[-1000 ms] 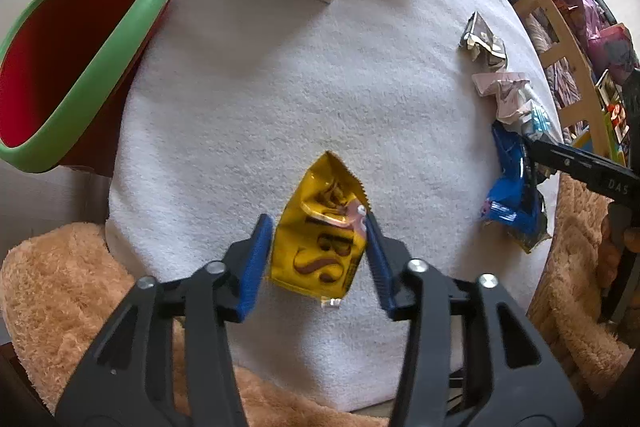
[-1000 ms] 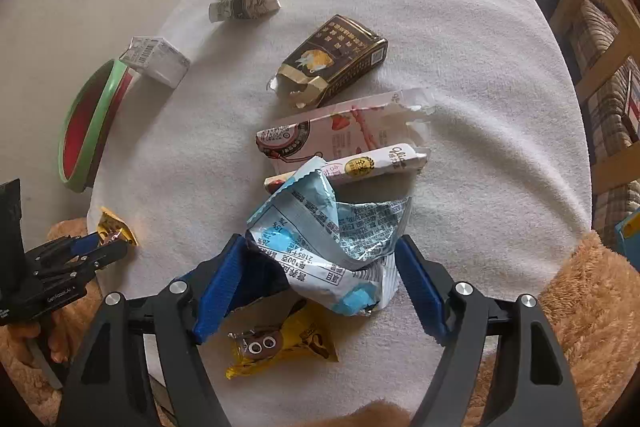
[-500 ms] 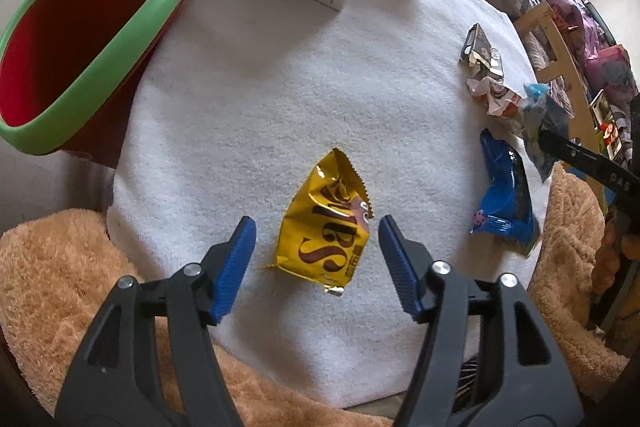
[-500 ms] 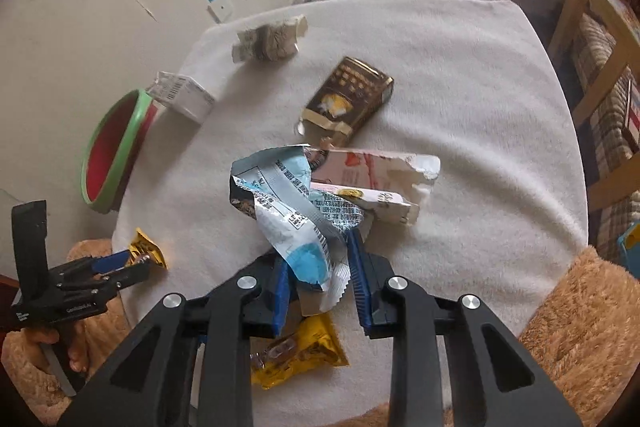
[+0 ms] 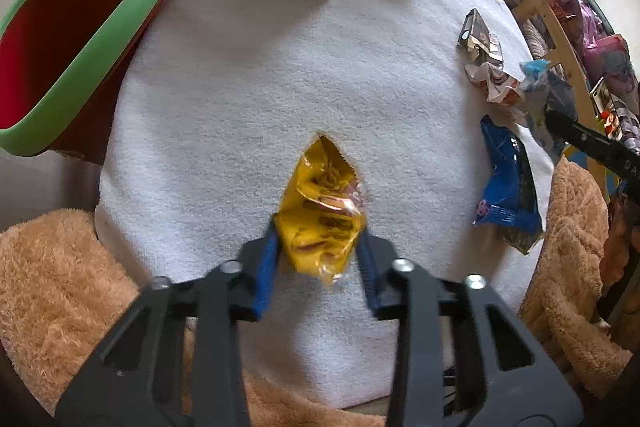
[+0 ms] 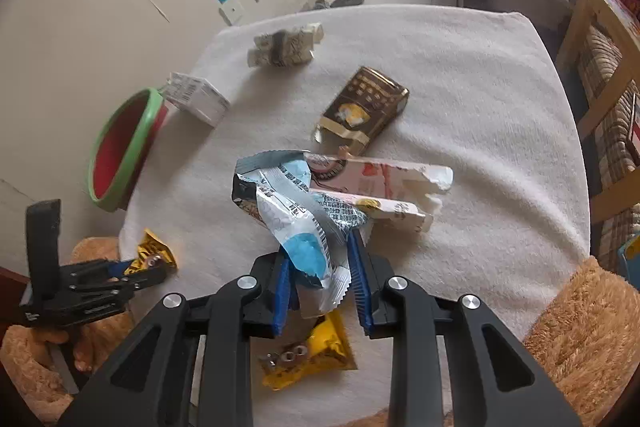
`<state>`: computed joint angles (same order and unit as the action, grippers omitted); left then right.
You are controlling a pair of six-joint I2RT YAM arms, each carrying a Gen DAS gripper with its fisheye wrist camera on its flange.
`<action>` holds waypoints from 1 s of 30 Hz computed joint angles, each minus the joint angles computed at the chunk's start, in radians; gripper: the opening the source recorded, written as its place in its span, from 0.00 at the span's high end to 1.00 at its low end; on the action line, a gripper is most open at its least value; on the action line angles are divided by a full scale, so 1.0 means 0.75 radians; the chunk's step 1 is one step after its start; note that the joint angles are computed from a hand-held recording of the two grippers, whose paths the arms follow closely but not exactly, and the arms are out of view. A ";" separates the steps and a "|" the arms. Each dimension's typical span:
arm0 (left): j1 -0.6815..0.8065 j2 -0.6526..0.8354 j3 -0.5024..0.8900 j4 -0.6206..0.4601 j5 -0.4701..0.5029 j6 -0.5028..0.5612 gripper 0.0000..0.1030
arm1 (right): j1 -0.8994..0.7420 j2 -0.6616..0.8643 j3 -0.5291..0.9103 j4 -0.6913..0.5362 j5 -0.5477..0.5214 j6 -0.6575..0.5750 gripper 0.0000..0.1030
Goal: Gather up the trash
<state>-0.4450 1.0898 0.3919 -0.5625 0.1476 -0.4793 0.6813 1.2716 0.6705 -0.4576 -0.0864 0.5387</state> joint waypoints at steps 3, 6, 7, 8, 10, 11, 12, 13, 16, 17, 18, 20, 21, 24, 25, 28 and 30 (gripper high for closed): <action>0.005 -0.008 0.001 -0.005 -0.003 -0.003 0.81 | 0.002 -0.020 0.009 0.001 -0.004 0.004 0.75; 0.010 -0.028 0.000 -0.015 -0.009 -0.010 0.85 | 0.008 -0.030 0.016 0.005 -0.008 0.008 0.75; 0.012 -0.036 0.000 -0.020 -0.010 -0.011 0.85 | 0.011 -0.033 0.019 0.004 -0.007 0.010 0.75; 0.012 -0.040 0.000 -0.022 -0.012 -0.013 0.85 | 0.013 -0.035 0.020 0.005 -0.007 0.010 0.75; 0.007 -0.051 0.002 -0.029 -0.018 -0.018 0.85 | 0.015 -0.038 0.022 0.007 -0.006 0.012 0.75; 0.005 -0.054 0.003 -0.030 -0.020 -0.018 0.85 | 0.015 -0.041 0.022 0.007 -0.006 0.014 0.75; 0.001 -0.057 0.004 -0.031 -0.020 -0.016 0.84 | 0.014 -0.043 0.021 0.007 -0.007 0.015 0.75; -0.004 -0.060 0.006 -0.033 -0.020 -0.014 0.84 | 0.010 -0.044 0.020 0.006 -0.011 0.015 0.75; -0.031 -0.082 0.012 -0.046 -0.033 -0.011 0.68 | -0.004 -0.047 0.006 0.009 -0.034 0.026 0.74; -0.041 -0.088 0.016 -0.049 -0.039 -0.016 0.63 | -0.009 -0.046 0.003 0.011 -0.044 0.032 0.74; -0.046 -0.090 0.019 -0.049 -0.040 -0.015 0.62 | -0.011 -0.043 0.001 0.013 -0.050 0.036 0.74; -0.052 -0.081 0.030 -0.046 -0.050 -0.014 0.51 | -0.010 -0.038 0.000 0.015 -0.055 0.040 0.74; -0.048 -0.065 0.035 -0.038 -0.047 -0.009 0.50 | -0.008 -0.035 0.001 0.016 -0.055 0.039 0.74; -0.048 0.034 0.056 -0.003 -0.031 0.008 0.49 | -0.001 -0.026 0.004 0.018 -0.056 0.039 0.73; -0.061 0.066 0.062 0.006 -0.040 0.004 0.49 | 0.001 -0.025 0.004 0.018 -0.057 0.040 0.73; -0.097 0.124 0.064 0.036 -0.058 -0.007 0.51 | 0.004 -0.034 0.001 0.016 -0.053 0.041 0.73; -0.092 0.122 0.061 0.043 -0.037 0.002 0.66 | 0.001 -0.038 -0.002 0.020 -0.053 0.045 0.73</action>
<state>-0.5143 1.1814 0.4377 -0.5304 0.1201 -0.4780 0.6824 1.2434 0.6692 -0.4424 -0.1260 0.5727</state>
